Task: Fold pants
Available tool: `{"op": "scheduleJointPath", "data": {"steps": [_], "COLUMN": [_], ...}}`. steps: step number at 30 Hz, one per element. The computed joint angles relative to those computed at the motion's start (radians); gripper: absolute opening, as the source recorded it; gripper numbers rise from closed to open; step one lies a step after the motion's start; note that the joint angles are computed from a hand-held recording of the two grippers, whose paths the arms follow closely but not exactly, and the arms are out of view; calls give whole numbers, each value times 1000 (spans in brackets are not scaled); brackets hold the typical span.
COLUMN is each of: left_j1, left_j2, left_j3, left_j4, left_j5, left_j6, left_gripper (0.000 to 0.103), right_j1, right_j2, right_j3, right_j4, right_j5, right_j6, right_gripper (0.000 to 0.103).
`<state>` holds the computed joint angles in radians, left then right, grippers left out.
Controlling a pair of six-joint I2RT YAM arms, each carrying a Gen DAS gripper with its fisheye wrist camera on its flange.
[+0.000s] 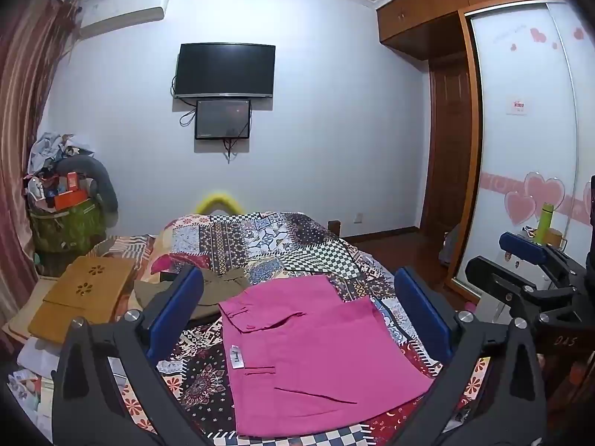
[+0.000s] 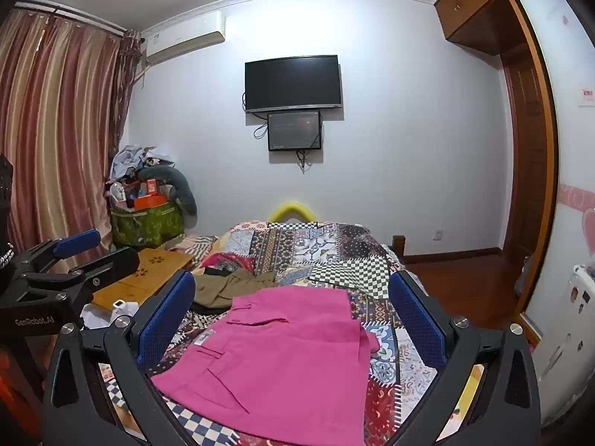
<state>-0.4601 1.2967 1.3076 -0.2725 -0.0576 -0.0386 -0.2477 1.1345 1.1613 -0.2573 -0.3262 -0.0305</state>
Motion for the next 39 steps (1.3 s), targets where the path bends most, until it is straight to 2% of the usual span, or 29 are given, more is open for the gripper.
{"op": "scheduleJointPath", "data": {"steps": [9, 11, 23, 39], "left_j1": [-31, 5, 32, 26], "left_j2": [51, 8, 18, 13], "left_j3": [54, 0, 4, -9], "left_j4": [-10, 18, -5, 5], "left_j5": [-29, 1, 41, 23], "left_j6": [-21, -36, -50, -47], "left_gripper": [103, 103, 103, 103], "right_j1": [-9, -20, -5, 1], "right_j2": [-3, 2, 9, 8], "right_j3": [2, 15, 17, 21], "right_j4": [-11, -22, -28, -45], "right_j5": [-10, -21, -3, 7], "right_j6": [2, 0, 3, 10], "right_gripper": [103, 103, 103, 103]}}
